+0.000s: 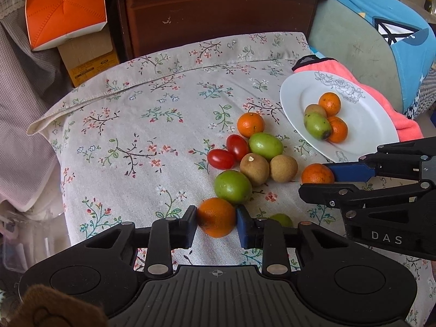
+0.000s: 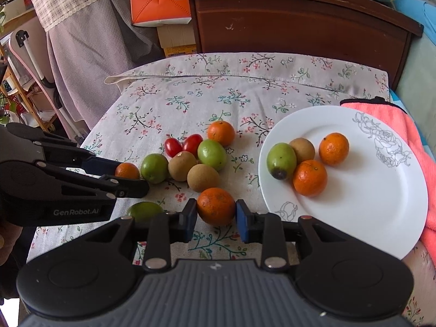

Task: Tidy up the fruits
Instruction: 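Grasp an orange with the left gripper while the right gripper grasps another orange, then carry both held oranges over the plate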

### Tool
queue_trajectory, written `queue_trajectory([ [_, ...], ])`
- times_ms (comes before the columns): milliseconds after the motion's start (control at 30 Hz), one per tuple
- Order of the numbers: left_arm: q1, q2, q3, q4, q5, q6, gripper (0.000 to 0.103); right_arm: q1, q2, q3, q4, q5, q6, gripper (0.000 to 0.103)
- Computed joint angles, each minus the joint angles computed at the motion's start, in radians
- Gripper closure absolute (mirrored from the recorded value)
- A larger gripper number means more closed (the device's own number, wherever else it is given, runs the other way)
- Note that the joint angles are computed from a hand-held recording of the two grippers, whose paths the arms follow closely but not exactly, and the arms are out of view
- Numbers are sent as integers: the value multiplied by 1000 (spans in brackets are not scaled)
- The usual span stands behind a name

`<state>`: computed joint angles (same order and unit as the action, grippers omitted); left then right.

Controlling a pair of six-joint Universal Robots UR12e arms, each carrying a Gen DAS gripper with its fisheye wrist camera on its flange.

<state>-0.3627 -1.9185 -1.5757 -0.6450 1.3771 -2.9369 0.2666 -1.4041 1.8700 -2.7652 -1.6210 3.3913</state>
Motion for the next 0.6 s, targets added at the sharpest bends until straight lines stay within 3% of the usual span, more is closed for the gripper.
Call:
queue_trajectory([
  [300, 1, 11, -4, 57, -43, -19, 76, -9, -12, 6, -35, 10, 31, 73],
  [600, -8, 3, 11, 123, -89, -49, 75, -30, -37, 17, -117, -33, 78, 73],
])
